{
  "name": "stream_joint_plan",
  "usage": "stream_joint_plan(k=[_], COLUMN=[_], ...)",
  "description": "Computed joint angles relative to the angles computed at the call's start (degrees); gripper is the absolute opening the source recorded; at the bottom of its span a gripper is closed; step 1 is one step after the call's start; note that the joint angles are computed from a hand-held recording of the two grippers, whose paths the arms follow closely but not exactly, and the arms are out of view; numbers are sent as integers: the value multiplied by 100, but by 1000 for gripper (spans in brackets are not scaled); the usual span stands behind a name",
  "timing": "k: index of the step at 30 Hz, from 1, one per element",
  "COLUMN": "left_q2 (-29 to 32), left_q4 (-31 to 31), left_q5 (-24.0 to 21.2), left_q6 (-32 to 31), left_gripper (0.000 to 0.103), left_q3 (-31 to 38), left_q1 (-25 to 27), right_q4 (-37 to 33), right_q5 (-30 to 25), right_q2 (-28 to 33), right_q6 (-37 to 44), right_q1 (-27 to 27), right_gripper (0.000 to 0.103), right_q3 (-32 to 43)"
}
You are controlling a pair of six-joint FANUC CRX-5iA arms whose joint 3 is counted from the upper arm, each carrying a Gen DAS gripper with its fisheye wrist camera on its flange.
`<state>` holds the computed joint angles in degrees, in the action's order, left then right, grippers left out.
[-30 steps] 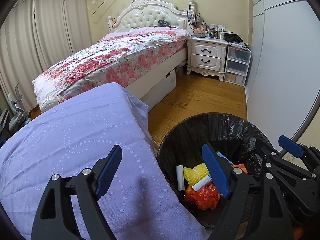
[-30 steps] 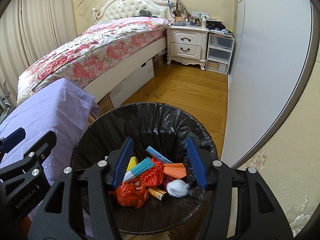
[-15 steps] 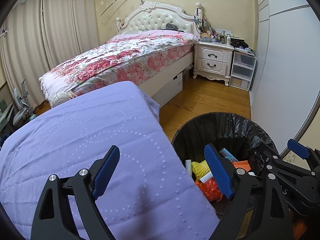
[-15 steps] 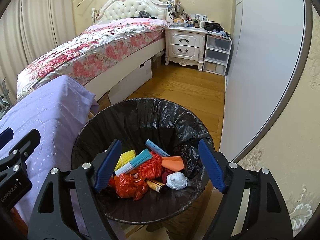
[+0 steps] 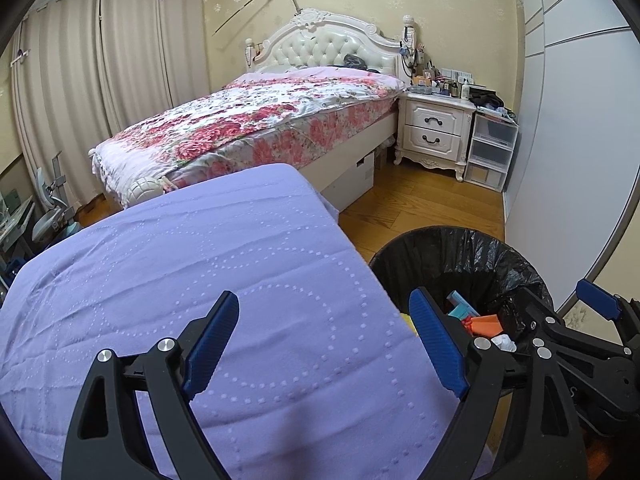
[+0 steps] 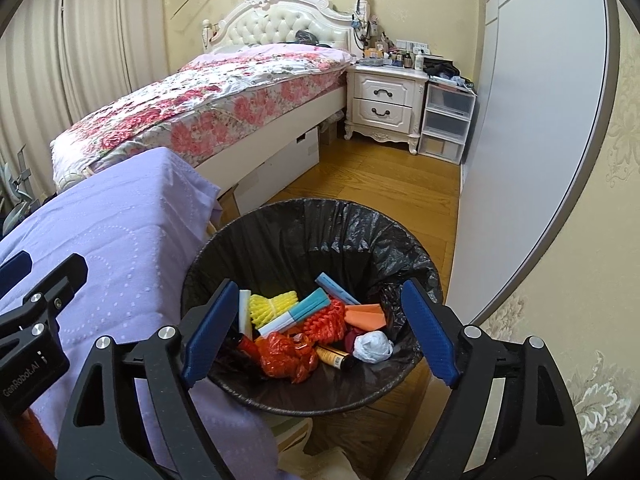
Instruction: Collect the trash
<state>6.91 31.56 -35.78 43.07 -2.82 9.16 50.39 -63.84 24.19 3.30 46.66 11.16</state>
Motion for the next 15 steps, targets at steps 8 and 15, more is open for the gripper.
stream_joint_plan(k=[8,15], left_q2=[-249,-481], left_q4=[233,532], left_q5=[-77,-111], left_q6=[-129,-305], left_gripper=[84,84], left_q3=[-249,-517], left_q1=[286,548], right_q4=[148,266], right_q5=[-2,-49], right_q2=[-54,-128], right_q6=[-43,-71], right_q1=[208,393], right_gripper=[82,82], right_q3=[-19,-71])
